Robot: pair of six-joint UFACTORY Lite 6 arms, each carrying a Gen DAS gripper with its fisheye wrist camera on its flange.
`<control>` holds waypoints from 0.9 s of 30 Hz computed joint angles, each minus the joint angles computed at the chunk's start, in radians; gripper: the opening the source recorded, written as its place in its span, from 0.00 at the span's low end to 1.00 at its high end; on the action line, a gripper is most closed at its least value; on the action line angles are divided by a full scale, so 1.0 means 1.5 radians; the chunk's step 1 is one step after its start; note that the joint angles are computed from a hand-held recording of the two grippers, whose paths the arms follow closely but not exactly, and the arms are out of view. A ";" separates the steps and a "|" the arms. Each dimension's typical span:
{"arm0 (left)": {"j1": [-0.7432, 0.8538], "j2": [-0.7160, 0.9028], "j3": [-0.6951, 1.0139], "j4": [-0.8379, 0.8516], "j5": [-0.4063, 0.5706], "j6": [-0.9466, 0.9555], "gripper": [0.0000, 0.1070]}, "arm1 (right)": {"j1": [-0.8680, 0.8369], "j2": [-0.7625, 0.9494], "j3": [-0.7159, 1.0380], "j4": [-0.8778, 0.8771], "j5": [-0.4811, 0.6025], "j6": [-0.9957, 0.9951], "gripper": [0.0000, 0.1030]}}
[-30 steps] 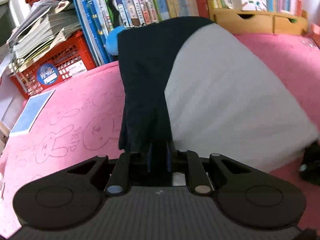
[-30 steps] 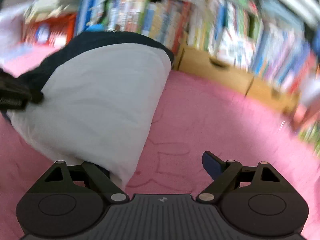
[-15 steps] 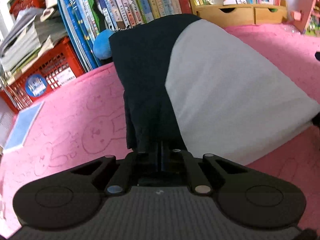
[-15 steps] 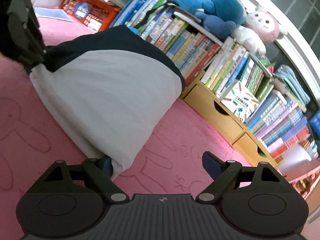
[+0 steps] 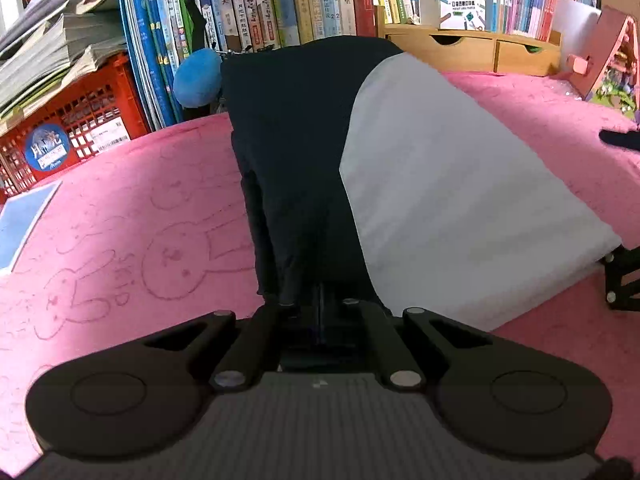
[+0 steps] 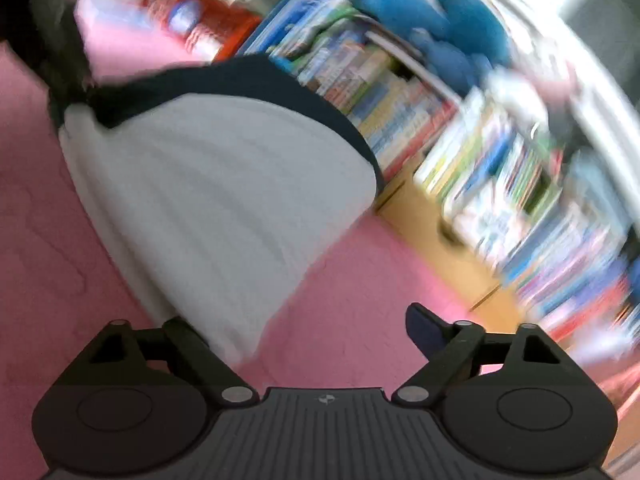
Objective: Fold clothes
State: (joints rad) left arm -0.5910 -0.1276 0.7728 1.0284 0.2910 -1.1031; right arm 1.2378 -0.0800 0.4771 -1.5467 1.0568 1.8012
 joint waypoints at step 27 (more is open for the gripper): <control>0.049 -0.084 -0.033 -0.199 0.077 0.208 0.11 | -0.022 -0.272 0.069 0.502 -0.024 -0.475 0.80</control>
